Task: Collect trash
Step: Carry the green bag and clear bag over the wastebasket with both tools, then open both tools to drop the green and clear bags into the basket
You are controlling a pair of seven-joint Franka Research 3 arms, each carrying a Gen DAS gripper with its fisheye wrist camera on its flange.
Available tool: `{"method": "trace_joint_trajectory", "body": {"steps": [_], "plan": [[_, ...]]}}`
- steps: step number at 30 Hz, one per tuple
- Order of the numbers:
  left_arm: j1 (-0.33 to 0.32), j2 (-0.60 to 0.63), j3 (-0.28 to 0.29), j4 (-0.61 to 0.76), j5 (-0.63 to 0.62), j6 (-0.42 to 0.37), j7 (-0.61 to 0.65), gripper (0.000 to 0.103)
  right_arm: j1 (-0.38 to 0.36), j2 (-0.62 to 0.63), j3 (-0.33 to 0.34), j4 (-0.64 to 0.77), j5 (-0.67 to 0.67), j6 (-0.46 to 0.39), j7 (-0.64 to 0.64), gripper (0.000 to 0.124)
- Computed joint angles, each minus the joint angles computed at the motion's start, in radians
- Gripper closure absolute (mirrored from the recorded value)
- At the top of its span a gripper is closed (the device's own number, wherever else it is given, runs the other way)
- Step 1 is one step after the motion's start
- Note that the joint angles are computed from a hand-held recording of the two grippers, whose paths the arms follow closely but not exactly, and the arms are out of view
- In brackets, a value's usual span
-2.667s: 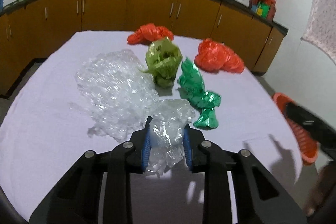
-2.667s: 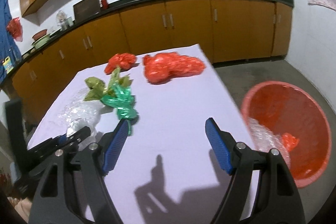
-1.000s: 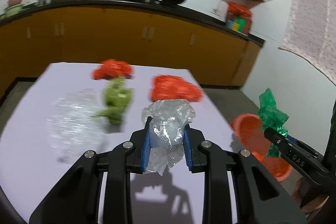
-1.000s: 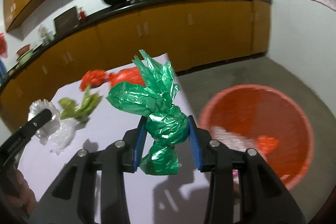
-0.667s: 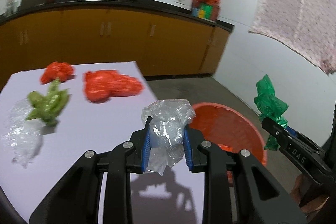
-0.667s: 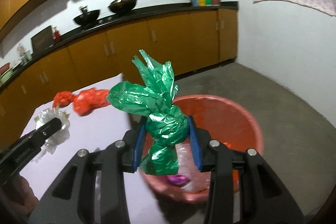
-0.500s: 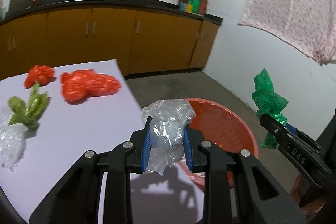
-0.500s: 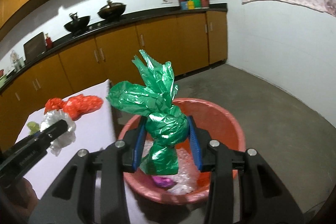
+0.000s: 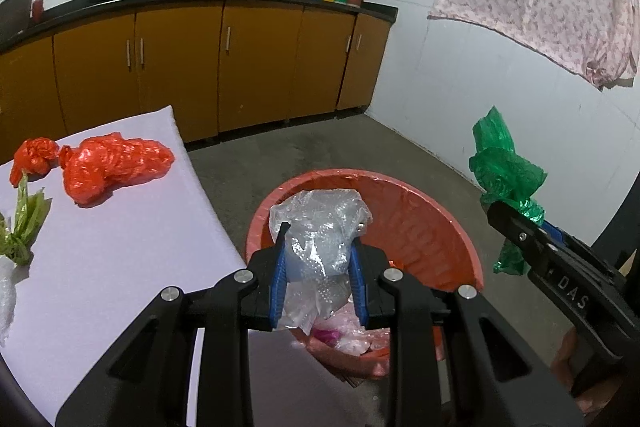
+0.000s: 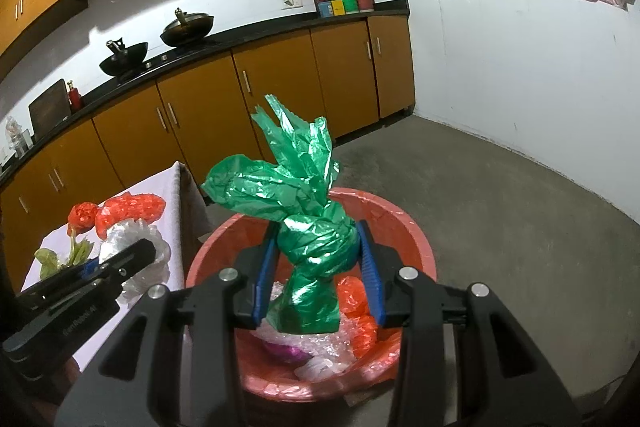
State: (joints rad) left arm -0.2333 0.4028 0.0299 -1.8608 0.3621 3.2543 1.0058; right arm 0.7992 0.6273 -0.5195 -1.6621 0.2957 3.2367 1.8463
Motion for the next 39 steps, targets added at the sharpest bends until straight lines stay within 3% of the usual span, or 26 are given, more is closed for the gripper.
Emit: {"method": "trace_joint_trajectory", "body": {"steps": [23, 28, 31, 34, 39], "plan": [[0.067, 0.075, -0.104, 0.095, 0.005, -0.075, 0.044, 0.076, -0.073, 0.042, 0.053, 0.066, -0.039, -0.032, 0.04, 0.086], [0.104, 0.108, -0.157, 0.137, -0.015, -0.102, 0.08, 0.075, -0.154, 0.057, 0.137, 0.113, -0.051, -0.037, 0.035, 0.083], [0.128, 0.125, -0.189, 0.157, -0.032, -0.114, 0.105, 0.064, -0.198, 0.063, 0.186, 0.136, -0.053, -0.034, 0.023, 0.075], [0.114, 0.123, -0.166, 0.15, -0.038, -0.102, 0.101, 0.053, -0.192, 0.065, 0.179, 0.132, -0.049, -0.027, 0.024, 0.069], [0.094, 0.104, -0.122, 0.115, -0.042, -0.089, 0.07, 0.049, -0.174, 0.062, 0.16, 0.115, -0.041, -0.036, 0.038, 0.068]]}}
